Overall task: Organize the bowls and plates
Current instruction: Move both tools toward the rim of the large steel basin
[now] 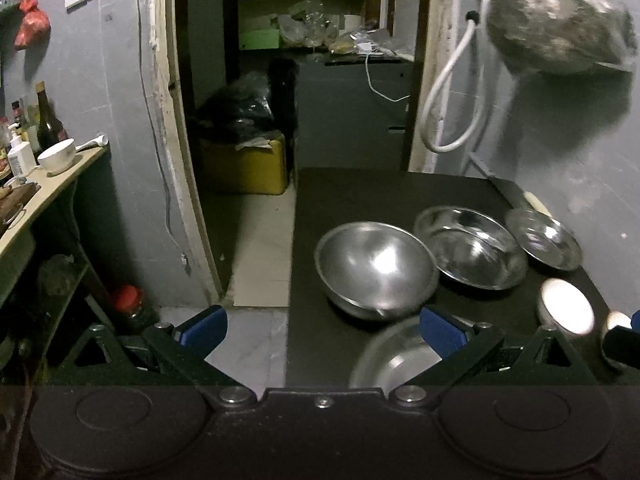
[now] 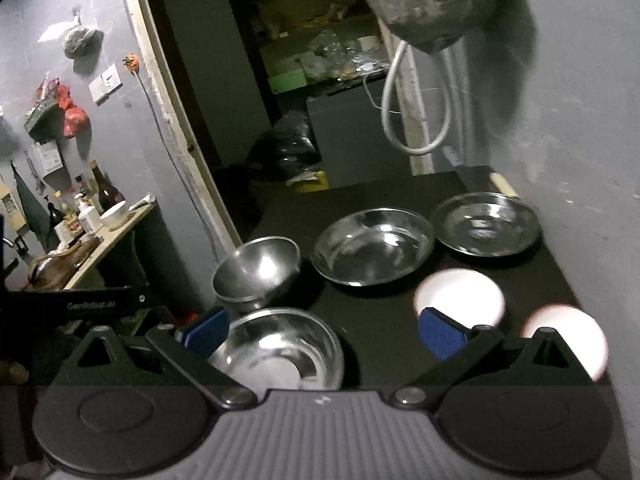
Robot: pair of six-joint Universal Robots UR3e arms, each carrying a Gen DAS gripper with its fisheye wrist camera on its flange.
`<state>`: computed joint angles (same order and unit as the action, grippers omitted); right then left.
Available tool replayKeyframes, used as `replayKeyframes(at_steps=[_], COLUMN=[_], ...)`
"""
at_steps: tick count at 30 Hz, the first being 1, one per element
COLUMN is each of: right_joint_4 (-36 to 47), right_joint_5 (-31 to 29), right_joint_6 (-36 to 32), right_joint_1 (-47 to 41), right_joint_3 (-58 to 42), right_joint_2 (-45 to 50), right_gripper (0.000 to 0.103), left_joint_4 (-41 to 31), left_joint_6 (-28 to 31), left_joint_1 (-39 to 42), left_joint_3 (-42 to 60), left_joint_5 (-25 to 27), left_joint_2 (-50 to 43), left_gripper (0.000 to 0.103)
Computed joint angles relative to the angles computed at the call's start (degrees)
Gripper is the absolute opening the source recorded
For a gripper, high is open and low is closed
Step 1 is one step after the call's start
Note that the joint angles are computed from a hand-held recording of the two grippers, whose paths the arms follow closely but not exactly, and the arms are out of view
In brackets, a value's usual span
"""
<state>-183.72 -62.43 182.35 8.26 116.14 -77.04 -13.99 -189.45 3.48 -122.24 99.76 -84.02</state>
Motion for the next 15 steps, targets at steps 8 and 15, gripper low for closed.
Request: replayKeyframes(at_steps=[8, 15], right_joint_4=[2.8, 5.9], right_joint_5=[-12.5, -13.8], right_joint_6=[9.8, 20.1], right_joint_1=[8.1, 9.1], right_joint_3=[-13.5, -23.7], right_joint_2=[11.2, 20.8], right_gripper=[0.103, 0.103], left_joint_4=[1.8, -5.9], left_joint_6=[11.4, 18.7], left_joint_1=[12.3, 12.5], left_joint_3=[9.7, 35.1], left_joint_5=[-16.0, -25.2], left_joint_2=[-12.0, -32.7], left_gripper=[0.102, 0.102])
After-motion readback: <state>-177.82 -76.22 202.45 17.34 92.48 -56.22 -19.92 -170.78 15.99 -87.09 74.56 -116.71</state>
